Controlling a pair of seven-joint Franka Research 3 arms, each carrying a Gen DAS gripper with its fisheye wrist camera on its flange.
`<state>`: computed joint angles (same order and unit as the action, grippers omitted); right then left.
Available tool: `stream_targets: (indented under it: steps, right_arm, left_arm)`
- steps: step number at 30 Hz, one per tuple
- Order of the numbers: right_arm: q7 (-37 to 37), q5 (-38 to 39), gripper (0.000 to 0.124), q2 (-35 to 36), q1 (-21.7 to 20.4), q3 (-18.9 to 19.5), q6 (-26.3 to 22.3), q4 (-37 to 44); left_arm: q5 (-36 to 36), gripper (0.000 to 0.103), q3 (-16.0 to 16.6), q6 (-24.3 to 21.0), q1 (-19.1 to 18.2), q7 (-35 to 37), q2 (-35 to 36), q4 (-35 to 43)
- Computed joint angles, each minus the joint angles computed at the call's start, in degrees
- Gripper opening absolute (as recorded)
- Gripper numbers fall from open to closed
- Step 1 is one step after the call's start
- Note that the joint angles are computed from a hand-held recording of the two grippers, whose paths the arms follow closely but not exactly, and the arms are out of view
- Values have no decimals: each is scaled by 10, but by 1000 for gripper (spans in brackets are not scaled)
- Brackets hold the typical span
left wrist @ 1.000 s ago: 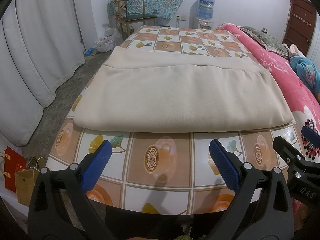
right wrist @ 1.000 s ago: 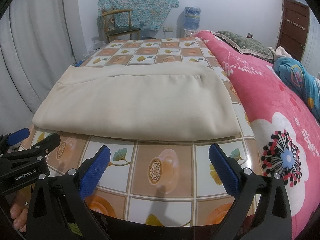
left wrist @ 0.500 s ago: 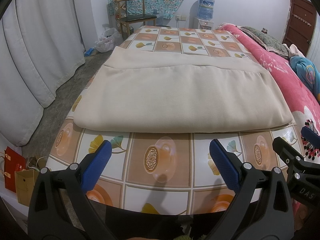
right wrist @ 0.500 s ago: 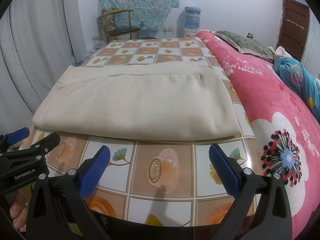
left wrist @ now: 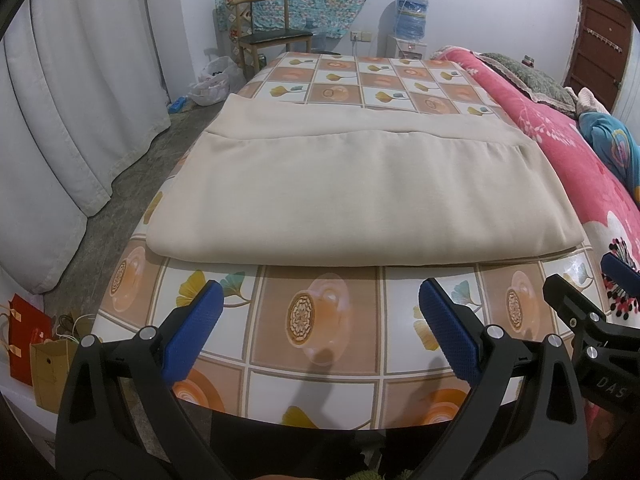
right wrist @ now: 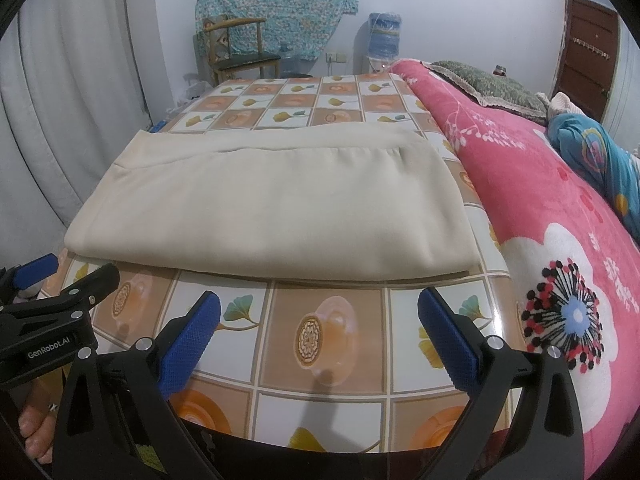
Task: Fold large clothes
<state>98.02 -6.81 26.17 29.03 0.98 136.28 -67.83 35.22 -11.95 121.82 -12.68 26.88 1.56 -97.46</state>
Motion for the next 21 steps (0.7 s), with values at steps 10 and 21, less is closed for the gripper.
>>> stream_targets:
  steps: [10, 21]
  right_arm:
    - [-9, 4, 96, -4, -3, 2, 3, -6]
    - [-10, 4, 96, -3, -3, 1, 0, -3]
  left_arm:
    - [0, 95, 0, 1, 0, 0, -1, -1]
    - [0, 95, 0, 0, 0, 0, 1, 2]
